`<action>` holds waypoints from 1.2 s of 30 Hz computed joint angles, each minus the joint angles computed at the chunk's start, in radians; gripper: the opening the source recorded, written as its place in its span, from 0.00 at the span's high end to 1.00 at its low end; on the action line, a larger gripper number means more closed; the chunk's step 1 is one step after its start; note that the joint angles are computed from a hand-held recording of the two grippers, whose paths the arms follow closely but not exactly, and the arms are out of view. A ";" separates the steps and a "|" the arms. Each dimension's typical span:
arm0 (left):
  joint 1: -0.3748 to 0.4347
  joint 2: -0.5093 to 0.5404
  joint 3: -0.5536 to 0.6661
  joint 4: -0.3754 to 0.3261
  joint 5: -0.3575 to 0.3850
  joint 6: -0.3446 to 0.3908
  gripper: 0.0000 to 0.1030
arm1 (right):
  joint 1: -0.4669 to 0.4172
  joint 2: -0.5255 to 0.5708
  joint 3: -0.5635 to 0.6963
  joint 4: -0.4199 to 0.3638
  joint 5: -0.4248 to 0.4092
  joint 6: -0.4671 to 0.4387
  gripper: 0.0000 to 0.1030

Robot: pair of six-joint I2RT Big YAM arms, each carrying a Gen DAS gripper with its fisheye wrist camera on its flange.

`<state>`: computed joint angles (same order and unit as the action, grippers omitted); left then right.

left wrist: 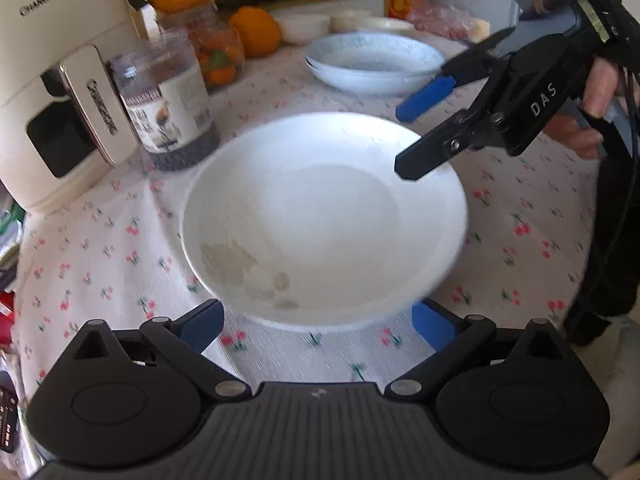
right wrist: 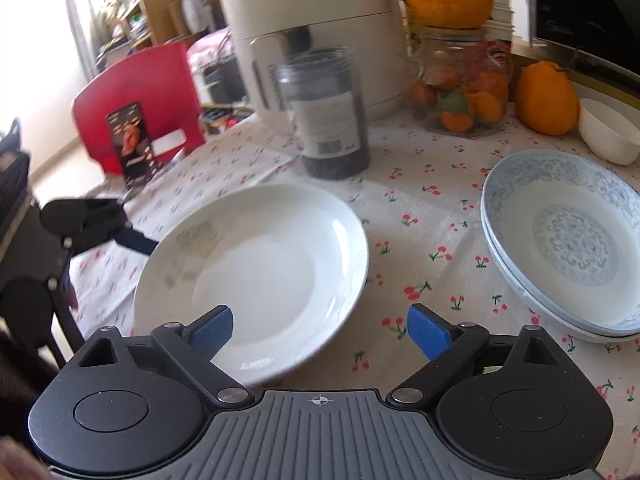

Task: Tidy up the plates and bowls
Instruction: 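Close both tools on opposite sides of the plain white plate's rim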

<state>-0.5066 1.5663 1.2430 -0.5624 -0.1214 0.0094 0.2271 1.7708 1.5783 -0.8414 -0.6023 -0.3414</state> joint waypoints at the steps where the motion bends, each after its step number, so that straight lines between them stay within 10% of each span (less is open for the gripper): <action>1: 0.001 0.005 0.002 0.008 0.002 0.005 0.00 | 0.002 0.002 0.000 0.010 0.006 0.014 0.12; 9: -0.006 0.011 -0.016 0.078 0.011 -0.032 0.00 | 0.024 0.019 0.002 0.038 0.064 0.046 0.58; 36: -0.021 0.046 0.042 0.104 -0.077 -0.049 0.04 | 0.004 -0.045 -0.095 0.229 0.101 -0.043 0.58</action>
